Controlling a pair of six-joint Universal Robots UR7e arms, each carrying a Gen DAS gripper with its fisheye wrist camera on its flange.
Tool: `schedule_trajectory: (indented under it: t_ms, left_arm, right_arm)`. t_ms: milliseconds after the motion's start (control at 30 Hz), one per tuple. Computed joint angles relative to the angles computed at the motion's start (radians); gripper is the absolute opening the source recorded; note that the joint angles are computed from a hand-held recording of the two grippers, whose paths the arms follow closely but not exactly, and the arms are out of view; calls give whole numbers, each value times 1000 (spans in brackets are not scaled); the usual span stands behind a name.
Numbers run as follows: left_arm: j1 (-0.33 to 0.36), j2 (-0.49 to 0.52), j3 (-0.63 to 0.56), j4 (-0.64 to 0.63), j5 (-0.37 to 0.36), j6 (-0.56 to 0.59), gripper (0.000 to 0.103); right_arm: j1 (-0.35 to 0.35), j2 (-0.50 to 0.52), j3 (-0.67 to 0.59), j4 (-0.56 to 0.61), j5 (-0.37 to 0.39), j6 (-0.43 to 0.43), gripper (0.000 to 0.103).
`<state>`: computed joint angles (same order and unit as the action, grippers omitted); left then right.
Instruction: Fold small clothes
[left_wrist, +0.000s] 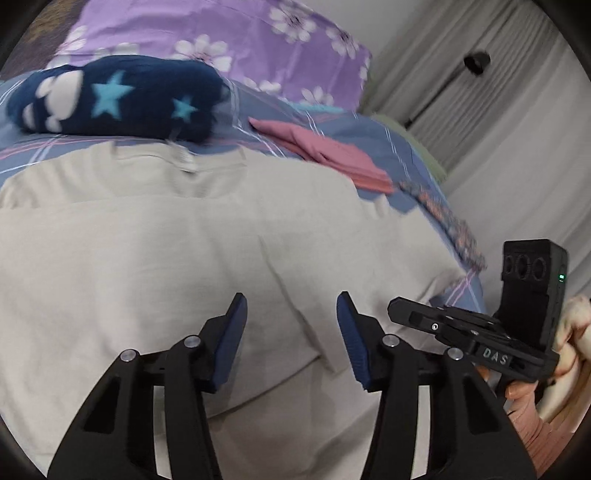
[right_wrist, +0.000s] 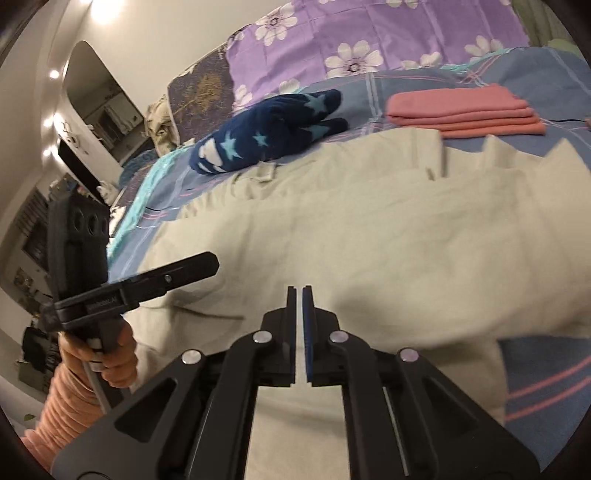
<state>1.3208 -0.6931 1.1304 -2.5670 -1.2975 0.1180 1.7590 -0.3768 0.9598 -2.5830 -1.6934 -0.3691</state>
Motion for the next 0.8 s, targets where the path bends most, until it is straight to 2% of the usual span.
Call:
schedule_trajectory:
  t_ms: [100,167,200,233,267,367,500,633,800]
  left_arm:
    - [-15,72,-97,99,63,-12,52]
    - [-24,101,-123,88,96,4,50]
    - [-31,116,-141,88,111,19,22]
    - [-35,132,-170,115,114,23,0]
    - [-36,138,-190,132,109,20,1]
    - [-71,116,-168,35,134,98,1]
    - [-116,55,-135,-78,141,181,1]
    - [-147,-25,-71,-168,207,241,1]
    - [-142,-100,17,-237,315,261,2]
  right_arm:
    - [-11,-30,67,-54,1,-24,8]
    - [-19,-42,100,-87,0,-37,16]
    - [-25,-50,119,-107,2,-44,16]
    - [-28,-49,122,-111,5,-41,19]
    - [-36,-50,123,-107,11,-26,19]
    - [-51,-45,107,-83,47,20,19]
    - [-57,-43,108,-100,50,42,23]
    - [-56,-44,121,-137,59,33,30]
    - [-49,-30,101,-137,59,8,32]
